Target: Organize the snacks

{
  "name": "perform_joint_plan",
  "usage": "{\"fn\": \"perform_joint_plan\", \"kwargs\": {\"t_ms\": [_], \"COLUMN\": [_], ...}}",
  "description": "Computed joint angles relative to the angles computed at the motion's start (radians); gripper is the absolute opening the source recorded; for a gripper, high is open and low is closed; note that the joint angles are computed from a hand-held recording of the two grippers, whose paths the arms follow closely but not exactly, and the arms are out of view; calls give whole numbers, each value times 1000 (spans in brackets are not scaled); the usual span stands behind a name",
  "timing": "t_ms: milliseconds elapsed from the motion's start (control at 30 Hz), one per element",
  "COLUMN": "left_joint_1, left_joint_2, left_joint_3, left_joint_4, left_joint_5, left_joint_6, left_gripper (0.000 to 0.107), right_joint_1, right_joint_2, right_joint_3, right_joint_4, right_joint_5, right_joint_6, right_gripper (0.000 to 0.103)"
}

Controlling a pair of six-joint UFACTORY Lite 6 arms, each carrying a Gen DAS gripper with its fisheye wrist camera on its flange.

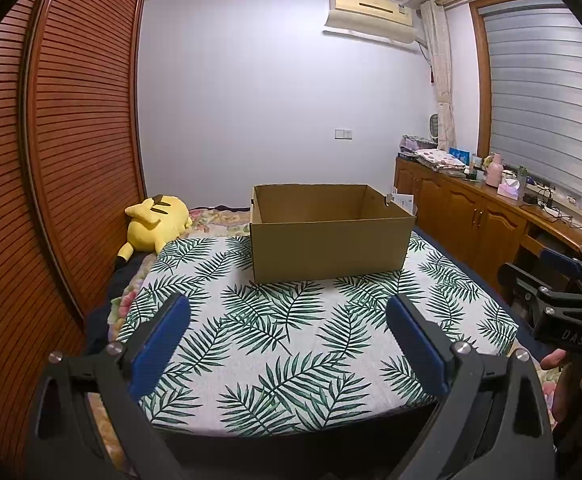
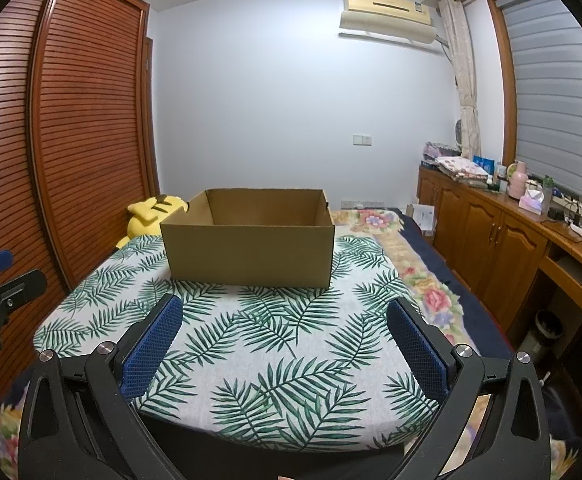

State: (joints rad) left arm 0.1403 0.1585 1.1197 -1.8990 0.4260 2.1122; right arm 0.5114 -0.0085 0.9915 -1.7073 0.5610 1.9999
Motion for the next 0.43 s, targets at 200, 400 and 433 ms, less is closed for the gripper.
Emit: {"fn": "perform_joint_plan", "kwargs": {"t_ms": [200, 400, 433], "left_joint_1": [0, 0, 0], "left_joint_2": [-1, -1, 0], "left_joint_3": [-1, -2, 0], "left_joint_4": [-1, -5, -1], "left_joint_5": [0, 0, 0], "left_joint_6": [2, 5, 1], "left_gripper": [99, 100, 100], "right_joint_1": [0, 1, 0], "right_joint_2": [0, 1, 1], "right_joint_3": [0, 0, 0], "right_joint_4": [1, 1, 0], "right_joint_5": [-1, 2, -1], "right_joint_6": [0, 1, 1], "right_gripper": [103, 103, 103]}}
